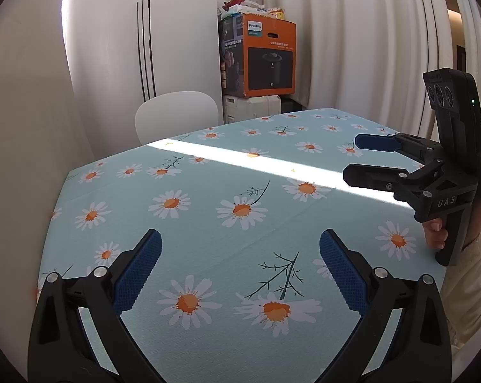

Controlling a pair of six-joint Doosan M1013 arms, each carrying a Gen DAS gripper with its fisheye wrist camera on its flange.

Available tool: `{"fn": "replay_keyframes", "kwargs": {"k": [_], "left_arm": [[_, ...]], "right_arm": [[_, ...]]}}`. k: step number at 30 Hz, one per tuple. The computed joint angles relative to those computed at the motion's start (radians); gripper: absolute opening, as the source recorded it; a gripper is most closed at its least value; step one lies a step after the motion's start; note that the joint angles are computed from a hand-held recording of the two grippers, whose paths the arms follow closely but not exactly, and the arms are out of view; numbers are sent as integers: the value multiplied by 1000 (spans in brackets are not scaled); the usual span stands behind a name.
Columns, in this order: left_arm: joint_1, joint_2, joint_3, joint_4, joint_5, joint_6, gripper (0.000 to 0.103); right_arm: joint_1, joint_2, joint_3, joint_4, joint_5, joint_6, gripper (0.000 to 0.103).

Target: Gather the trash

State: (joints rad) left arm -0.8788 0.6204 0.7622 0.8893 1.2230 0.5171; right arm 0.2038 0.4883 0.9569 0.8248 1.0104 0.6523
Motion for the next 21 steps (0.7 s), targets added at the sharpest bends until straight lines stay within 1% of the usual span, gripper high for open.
{"fn": "replay_keyframes", "kwargs": {"k": [12,18,19,21], "left_arm": [[0,0,-2,-4,0,4,97],[2,-6,9,-8,-15,-1,97],[3,-5,7,-8,-9,-4,97],[4,6,-13,-4,29,-13,97]], "right_arm": [[5,4,-6,-17,4,13,95],[8,8,-15,-35,10,29,95],[10,11,-19,-51,9,45,95],[19,22,-40,-118,4,119,95]]}}
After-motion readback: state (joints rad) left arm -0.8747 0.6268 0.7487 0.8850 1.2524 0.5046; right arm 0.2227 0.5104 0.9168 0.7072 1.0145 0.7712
